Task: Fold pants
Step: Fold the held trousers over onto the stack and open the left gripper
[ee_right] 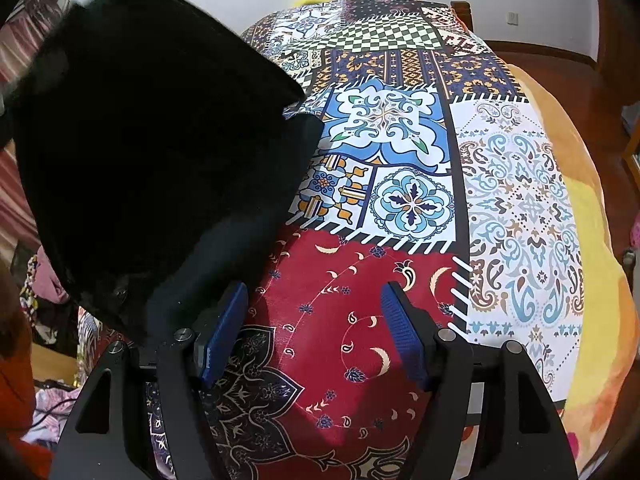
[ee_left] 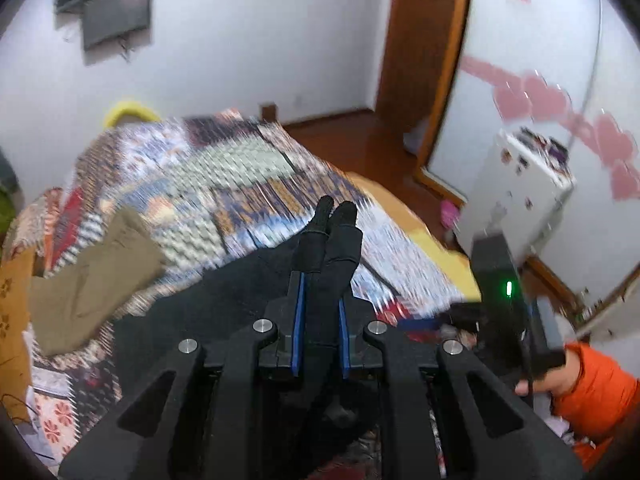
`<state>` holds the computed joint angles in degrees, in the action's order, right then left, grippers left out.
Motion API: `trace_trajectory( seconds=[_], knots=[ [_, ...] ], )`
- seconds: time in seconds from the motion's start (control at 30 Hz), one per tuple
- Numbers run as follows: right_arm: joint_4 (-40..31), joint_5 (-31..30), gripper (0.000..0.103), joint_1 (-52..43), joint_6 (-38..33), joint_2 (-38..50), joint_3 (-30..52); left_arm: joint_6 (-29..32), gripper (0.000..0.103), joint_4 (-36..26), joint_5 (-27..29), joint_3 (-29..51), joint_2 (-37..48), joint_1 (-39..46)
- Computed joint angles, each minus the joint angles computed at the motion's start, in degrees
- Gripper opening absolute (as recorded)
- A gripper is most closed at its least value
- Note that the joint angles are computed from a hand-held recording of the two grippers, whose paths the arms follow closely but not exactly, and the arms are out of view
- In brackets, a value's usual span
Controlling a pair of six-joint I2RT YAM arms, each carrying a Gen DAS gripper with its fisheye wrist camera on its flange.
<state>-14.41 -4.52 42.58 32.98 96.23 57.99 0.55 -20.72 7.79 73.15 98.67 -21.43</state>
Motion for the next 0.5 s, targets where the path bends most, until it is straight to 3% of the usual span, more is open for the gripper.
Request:
trace_trajectory(
  seconds=[0.37,0.47,0.5],
  knots=[
    [-1.34,1.61,0.066,0.74,-0.11,-1.52,-0.04,0.30,0.014,-4.11,1.81,-3.01,-0.55,-1.02],
    [-2.10,2.68,0.066,0.98,-0.40,-2.68,-0.03,-0.15,0.021,-5.68,2.90,-2.79,-1.47,-0.43],
    [-2.28,2.98,0.066,0.98,-0.49,-2.91,0.02,-0.17,0.028,-5.87,4.09,-2.82,-1.87,0.02]
  ],
)
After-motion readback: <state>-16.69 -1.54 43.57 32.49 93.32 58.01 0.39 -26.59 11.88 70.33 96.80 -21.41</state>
